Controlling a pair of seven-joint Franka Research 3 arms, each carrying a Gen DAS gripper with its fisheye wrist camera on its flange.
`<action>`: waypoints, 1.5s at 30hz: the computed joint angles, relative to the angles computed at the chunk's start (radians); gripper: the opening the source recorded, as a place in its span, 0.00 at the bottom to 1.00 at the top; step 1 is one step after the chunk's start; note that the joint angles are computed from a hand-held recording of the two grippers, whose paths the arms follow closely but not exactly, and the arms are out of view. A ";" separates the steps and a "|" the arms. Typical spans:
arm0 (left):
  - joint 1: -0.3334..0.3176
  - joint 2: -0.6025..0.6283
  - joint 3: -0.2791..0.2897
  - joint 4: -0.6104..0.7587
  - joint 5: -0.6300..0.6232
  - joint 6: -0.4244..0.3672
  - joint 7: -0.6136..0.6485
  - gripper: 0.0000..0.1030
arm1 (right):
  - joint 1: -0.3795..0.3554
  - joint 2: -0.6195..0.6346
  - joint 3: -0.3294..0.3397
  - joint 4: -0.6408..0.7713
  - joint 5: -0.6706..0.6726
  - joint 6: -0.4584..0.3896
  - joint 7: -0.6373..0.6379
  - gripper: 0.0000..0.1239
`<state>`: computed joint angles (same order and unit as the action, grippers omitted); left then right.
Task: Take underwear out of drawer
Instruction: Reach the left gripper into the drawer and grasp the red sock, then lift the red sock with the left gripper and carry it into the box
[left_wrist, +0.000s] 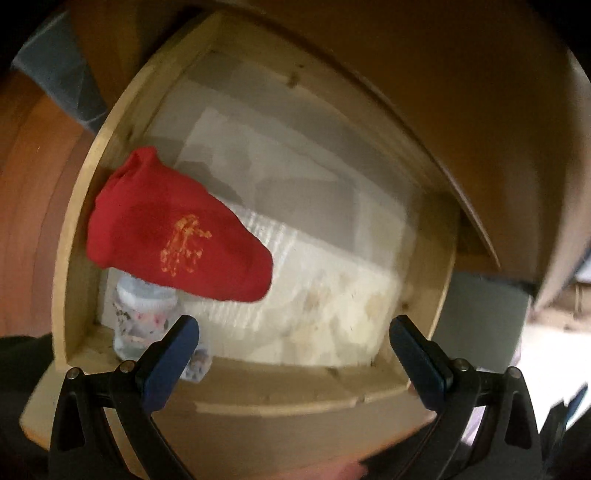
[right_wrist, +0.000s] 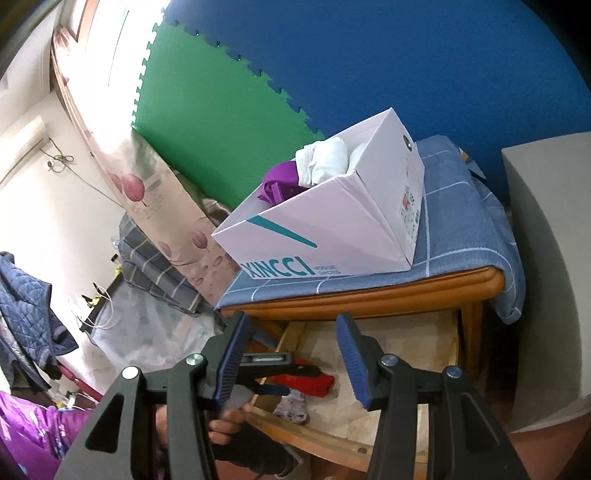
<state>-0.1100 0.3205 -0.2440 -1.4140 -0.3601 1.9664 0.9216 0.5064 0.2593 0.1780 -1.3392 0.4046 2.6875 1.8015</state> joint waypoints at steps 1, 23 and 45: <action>-0.006 -0.002 0.003 -0.010 0.006 0.014 -0.024 0.99 | -0.007 -0.003 0.007 -0.005 0.020 0.004 -0.013 0.41; -0.022 -0.012 0.013 -0.176 0.073 0.188 -0.470 0.30 | -0.059 -0.022 0.044 -0.057 0.326 0.016 -0.149 0.41; -0.107 -0.249 -0.007 -0.240 0.135 0.232 -0.001 0.22 | -0.051 -0.026 0.007 -0.097 0.241 -0.004 0.038 0.41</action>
